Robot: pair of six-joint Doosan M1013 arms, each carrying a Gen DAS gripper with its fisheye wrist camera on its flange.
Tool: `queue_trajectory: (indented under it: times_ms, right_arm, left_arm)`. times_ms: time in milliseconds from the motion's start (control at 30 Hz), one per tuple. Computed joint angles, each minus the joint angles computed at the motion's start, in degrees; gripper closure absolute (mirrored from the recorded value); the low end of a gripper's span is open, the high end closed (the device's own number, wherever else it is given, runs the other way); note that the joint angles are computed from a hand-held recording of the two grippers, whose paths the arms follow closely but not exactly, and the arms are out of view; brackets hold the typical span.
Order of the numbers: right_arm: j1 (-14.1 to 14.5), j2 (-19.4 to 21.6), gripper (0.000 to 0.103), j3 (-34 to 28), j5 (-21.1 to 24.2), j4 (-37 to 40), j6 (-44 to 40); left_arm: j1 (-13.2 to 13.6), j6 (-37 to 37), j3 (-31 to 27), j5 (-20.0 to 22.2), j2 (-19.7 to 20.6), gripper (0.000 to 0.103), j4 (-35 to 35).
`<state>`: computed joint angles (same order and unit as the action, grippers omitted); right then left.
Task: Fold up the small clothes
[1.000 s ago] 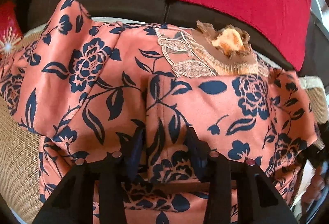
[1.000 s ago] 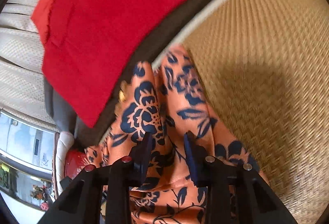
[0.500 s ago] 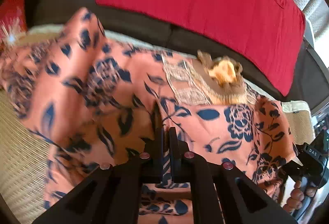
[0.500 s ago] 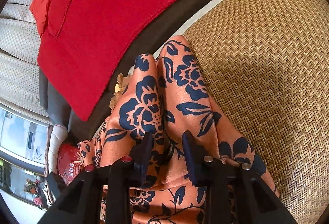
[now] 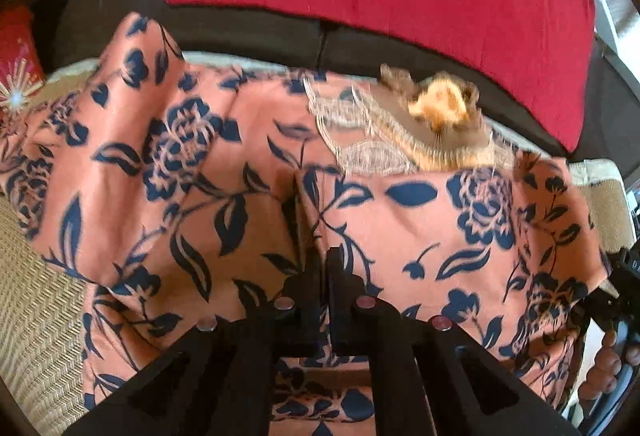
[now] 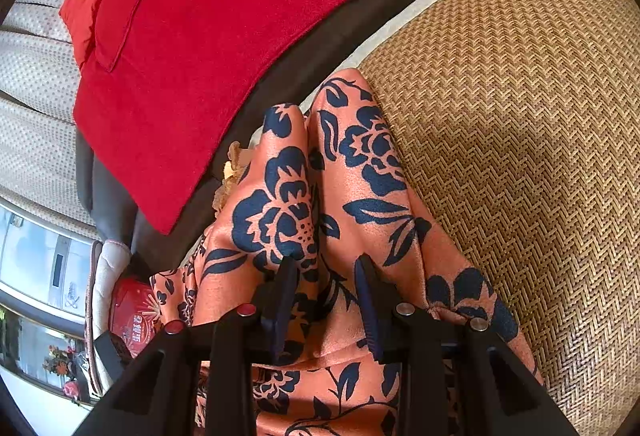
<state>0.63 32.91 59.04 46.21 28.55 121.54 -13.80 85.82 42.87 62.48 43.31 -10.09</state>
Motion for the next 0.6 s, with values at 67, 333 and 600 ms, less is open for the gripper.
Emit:
queue_trajectory:
  times_ms: [67,333,600]
  right_arm:
    - [-0.2,-0.2,0.070,0.6,-1.0,2.0,-1.9]
    - [1.0,-2.2,0.066,1.4,-5.0,-10.5,2.9]
    - [2.4,-0.3,0.066,-1.6,-4.2,-9.8,-3.6]
  left_arm:
    - [-0.2,-1.7,2.8,-6.2,-1.9,0.100,2.7]
    - [-2.4,-10.2,3.0,-9.6,-2.2,0.100,26.7]
    - [-2.8,-11.7,1.5,-3.1,-0.7,0.100,34.7]
